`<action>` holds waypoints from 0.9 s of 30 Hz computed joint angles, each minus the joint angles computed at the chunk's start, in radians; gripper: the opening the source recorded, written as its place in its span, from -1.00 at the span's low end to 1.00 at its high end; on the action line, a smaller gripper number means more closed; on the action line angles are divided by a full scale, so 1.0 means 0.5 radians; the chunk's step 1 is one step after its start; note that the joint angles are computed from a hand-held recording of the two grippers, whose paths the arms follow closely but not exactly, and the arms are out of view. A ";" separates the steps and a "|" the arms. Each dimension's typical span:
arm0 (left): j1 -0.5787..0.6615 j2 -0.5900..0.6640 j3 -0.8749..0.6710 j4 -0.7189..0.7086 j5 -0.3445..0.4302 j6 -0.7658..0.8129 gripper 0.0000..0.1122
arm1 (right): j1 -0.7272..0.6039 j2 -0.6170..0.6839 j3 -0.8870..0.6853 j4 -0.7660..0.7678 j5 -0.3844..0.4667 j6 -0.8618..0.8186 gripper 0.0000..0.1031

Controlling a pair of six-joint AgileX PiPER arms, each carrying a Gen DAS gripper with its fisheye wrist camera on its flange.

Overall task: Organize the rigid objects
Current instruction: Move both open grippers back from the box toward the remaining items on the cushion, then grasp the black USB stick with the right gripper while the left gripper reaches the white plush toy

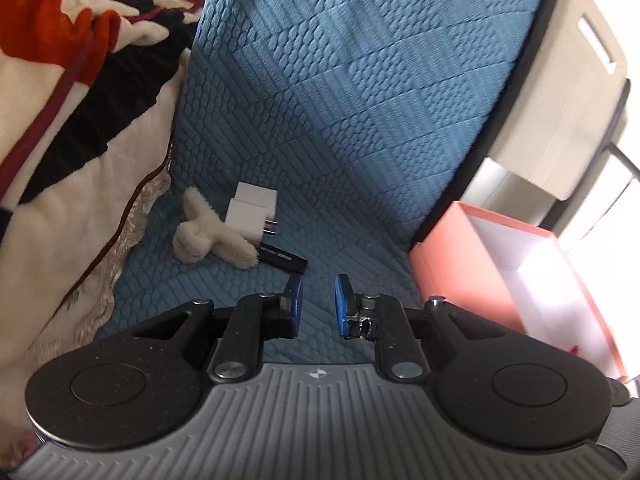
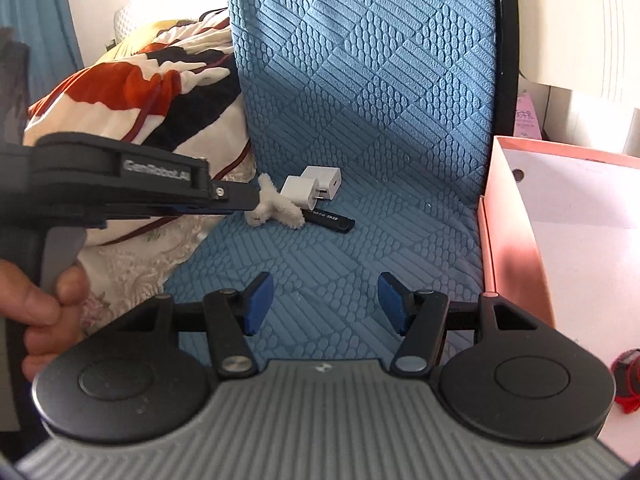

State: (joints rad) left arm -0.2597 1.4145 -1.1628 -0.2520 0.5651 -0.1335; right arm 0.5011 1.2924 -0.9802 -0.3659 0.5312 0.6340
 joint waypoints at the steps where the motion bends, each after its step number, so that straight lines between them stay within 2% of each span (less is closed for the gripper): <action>1: 0.019 0.053 -0.031 -0.018 0.007 0.022 -0.64 | -0.028 0.034 -0.018 0.046 -0.017 -0.054 0.18; 4: 0.090 0.197 -0.117 -0.130 0.023 0.133 -0.64 | -0.100 0.144 -0.093 0.164 -0.049 -0.243 0.18; 12: 0.209 0.509 -0.385 -0.114 0.095 0.160 -0.62 | -0.292 0.488 -0.391 0.680 -0.052 -0.906 0.18; 16: 0.254 0.663 -0.537 -0.129 0.155 0.156 -0.07 | -0.336 0.684 -0.573 0.827 -0.031 -1.197 0.16; 18: 0.255 0.726 -0.608 -0.070 0.176 0.113 -0.02 | -0.358 0.799 -0.686 0.885 -0.004 -1.313 0.11; 21: 0.218 0.819 -0.708 0.096 0.205 -0.036 0.19 | -0.399 0.961 -0.844 1.000 0.041 -1.487 0.07; 24: 0.199 0.894 -0.786 0.210 0.249 -0.174 0.36 | -0.411 1.111 -0.991 0.987 0.086 -1.569 0.04; 27: 0.187 0.926 -0.795 0.324 0.226 -0.291 0.44 | -0.429 1.249 -1.129 0.993 0.128 -1.645 -0.02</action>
State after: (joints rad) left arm -0.1665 1.8774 -1.5601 -0.0898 0.6780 -0.2792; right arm 0.2868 1.9170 -1.5446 0.1307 0.5953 -0.1884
